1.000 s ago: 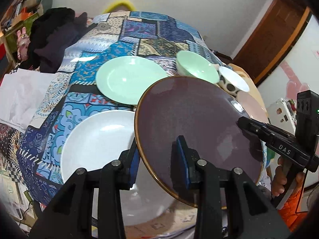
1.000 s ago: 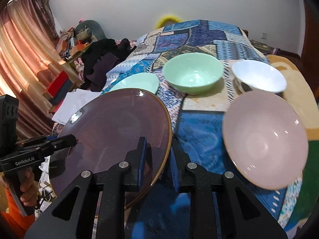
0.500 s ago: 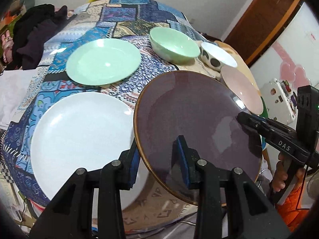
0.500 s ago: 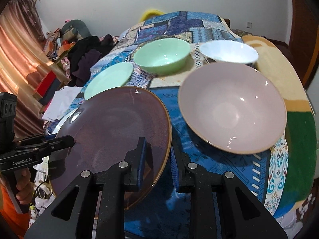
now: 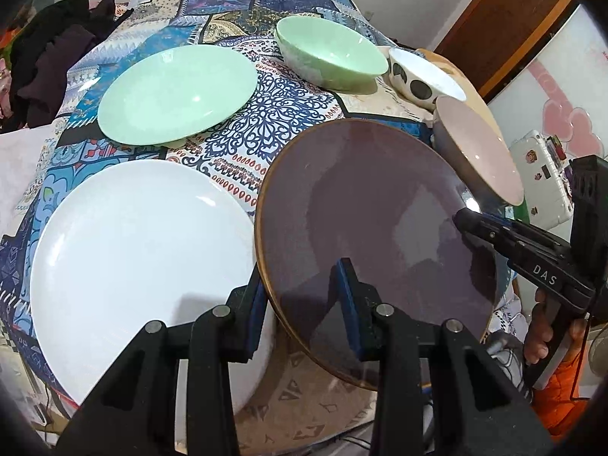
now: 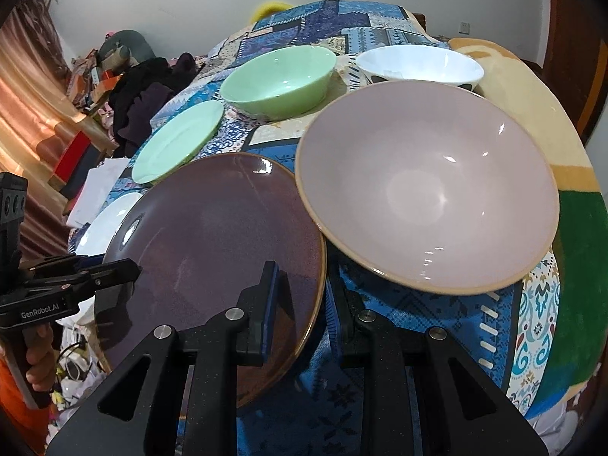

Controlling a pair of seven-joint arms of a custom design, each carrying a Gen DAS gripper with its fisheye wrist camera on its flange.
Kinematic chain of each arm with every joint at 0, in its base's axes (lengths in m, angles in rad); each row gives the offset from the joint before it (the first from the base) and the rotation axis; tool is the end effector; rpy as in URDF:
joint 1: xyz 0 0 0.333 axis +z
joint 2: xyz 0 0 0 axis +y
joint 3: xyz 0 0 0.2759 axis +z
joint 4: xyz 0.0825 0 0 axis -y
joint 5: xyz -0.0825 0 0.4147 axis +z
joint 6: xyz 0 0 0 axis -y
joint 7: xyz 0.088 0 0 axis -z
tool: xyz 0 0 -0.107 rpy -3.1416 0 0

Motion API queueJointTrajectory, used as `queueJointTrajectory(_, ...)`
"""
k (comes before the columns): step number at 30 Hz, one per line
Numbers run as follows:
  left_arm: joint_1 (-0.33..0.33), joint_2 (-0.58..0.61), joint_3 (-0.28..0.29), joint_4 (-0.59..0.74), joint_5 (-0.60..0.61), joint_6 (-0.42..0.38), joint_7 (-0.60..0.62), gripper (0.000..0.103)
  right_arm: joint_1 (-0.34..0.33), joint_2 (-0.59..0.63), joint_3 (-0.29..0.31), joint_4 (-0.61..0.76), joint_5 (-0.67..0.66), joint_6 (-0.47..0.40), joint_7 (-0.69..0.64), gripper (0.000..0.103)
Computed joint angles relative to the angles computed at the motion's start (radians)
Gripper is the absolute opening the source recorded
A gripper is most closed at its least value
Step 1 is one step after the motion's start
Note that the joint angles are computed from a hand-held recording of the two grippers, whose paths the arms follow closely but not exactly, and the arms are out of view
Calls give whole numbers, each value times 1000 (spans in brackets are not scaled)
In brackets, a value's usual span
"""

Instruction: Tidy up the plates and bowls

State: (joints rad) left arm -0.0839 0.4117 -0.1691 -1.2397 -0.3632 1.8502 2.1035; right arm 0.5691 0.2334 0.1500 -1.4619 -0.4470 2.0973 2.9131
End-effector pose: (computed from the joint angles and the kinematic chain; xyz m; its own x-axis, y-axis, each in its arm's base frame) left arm 0.6890 -0.1835 0.5245 -0.6588 -0.7028 0.2685 -0.7448 0.5589 -0.3645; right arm 0.5387 0.4300 0.5543 -0.3956 -0.8830 -0.2527 -0.7494 0.4693 -0.4670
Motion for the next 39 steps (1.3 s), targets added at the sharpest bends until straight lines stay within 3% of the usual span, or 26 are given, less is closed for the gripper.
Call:
queueJointTrajectory(14,-33,76,2,82,63,39,-22,35,-5,-4,3,-2,21,-13,-21,24)
queueJointTrajectory(18,-21,82,-1,95,49,19,-19,35,1,-9,4,5,14,-37,-27,24)
queueJointTrajectory(26,10,-7,1,-1,4,71,7,36,15,-27,12,18,-4,-69,-22,25)
queueJointTrajectory(30,26,-65,7,-64,-18,109,23,42,32,-13,12,58,-35,-95,-19,28)
queueJointTrajectory(34,45,-113,16,-109,-45,143,34,46,49,17,8,117,-69,-110,-30,30)
queueJointTrajectory(39,69,-165,29,-158,-74,196,36,54,81,108,-9,258,-110,-127,-79,40)
